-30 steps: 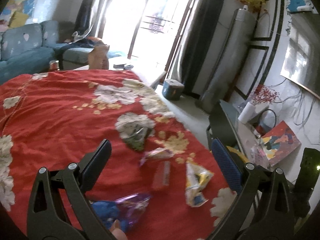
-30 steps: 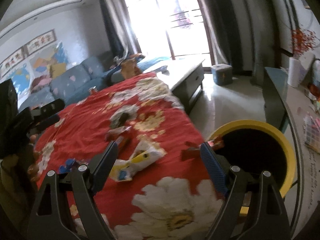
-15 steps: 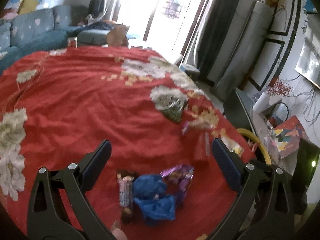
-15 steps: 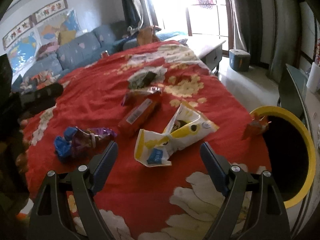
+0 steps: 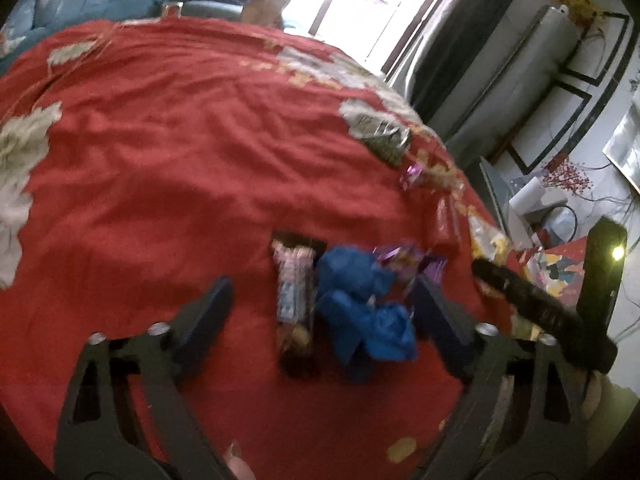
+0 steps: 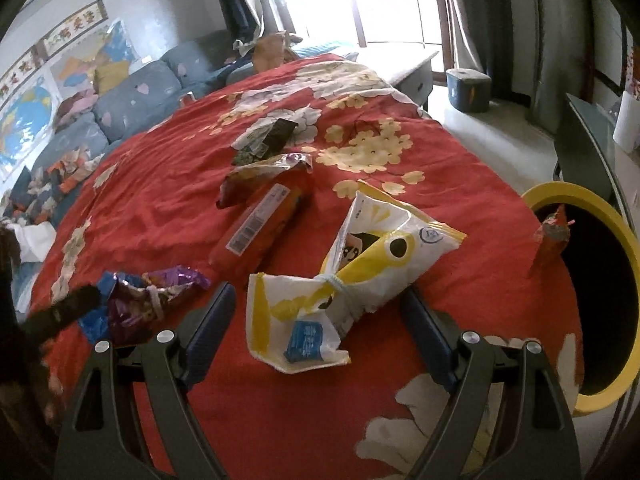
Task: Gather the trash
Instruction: 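Grasp the blue glove with the left tool while the right tool grasps the yellow snack wrapper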
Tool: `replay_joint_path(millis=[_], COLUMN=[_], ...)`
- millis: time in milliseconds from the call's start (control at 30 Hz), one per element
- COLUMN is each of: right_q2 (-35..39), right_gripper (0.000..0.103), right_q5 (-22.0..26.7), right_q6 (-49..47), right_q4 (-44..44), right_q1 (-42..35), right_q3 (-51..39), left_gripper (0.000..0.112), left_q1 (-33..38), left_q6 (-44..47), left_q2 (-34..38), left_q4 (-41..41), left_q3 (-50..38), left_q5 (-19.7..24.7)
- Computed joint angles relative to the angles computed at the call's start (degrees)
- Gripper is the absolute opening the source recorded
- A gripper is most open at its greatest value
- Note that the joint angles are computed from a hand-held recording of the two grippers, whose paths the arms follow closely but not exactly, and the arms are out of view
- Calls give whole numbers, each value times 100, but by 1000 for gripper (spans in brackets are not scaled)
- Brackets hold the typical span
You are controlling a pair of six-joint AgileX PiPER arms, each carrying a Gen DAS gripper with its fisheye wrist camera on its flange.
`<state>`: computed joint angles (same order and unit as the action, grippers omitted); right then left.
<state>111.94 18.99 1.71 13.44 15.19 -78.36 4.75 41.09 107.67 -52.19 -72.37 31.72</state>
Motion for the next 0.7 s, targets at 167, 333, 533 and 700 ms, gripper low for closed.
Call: replay_joint_path(millis=[167, 333, 533, 700], right_q2=[74, 17, -71, -120], right_gripper=[57, 51, 49, 48], right_q5=[-63, -147, -210, -214], right_q6=[268, -62, -529, -787], right_q4=[-302, -23, 452, 703], right_q1=[45, 11, -27, -52], right_q3=[-10, 111, 269, 336], left_gripper=[54, 39, 43, 45], left_q1=[-63, -135, 60, 273], left_q6=[82, -28, 48, 88], left_q2=[-41, -48, 52, 5], left_q4=[-12, 176, -101, -326], left_q3=[112, 144, 0, 47], left_q5=[-51, -136, 239, 421])
